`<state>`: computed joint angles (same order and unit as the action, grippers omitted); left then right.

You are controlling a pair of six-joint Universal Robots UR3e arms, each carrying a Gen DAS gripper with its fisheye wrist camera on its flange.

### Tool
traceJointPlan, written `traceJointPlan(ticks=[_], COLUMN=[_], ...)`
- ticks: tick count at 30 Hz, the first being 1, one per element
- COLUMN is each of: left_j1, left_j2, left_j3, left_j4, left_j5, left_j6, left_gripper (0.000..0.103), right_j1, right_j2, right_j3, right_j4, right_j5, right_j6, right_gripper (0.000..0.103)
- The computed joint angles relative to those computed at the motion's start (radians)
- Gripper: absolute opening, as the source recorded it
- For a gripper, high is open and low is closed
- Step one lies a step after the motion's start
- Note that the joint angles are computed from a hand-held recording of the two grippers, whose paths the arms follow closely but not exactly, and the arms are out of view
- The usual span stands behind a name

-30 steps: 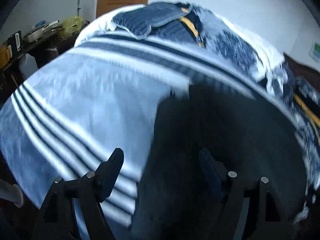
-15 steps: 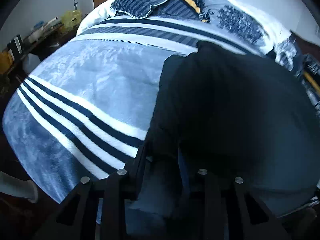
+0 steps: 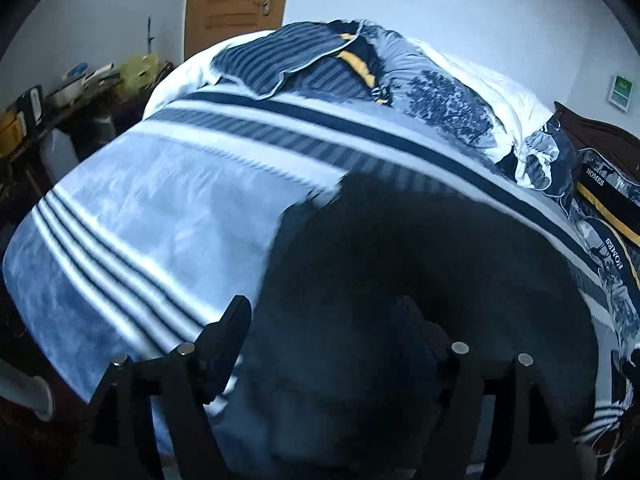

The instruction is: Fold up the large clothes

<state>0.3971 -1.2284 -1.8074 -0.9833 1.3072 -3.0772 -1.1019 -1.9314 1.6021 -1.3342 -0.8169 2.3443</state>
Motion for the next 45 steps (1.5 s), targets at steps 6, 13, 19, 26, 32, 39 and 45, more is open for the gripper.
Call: traceJointPlan(ticks=[6,13,19,26,32,39,45], left_j1=[-0.319,-0.404,-0.290,-0.249,-0.142,-0.275,-0.187], left_j2=[-0.432,-0.763,-0.745,-0.754,-0.634,-0.867,-1.046], left_j3=[0.413,0.655,0.545,0.508,0.466,0.838,0.956], left_j4=[0.026,0.023,0.133,0.168,0.174,0.026,-0.002], left_j5=[0.205,0.383,0.264,0.236,0.047,0.161,0.173], left_j6=[-0.142,-0.129,-0.127,-0.124,-0.198,-0.146,-0.168], left_gripper=[0.077,0.079,0.082,0.084,0.083,0.084,0.087], right_j1=[0.515,0.667,0.539,0.482,0.460,0.653,0.793], right_j2=[0.502,0.905,1.031,0.971,0.787,0.846,1.127], right_j3=[-0.341,-0.664,-0.759,-0.561,-0.445,-0.679,-0.974], right_j4=[-0.374,-0.456,-0.449,-0.597,-0.652,-0.405,-0.363], right_j5=[-0.144,-0.279,-0.274,-0.325,-0.319,-0.141,-0.272], right_j6=[0.387,0.478,0.476,0.496,0.515,0.443,0.500], right_gripper=[0.078,0.078,0.076,0.076,0.076,0.077,0.077])
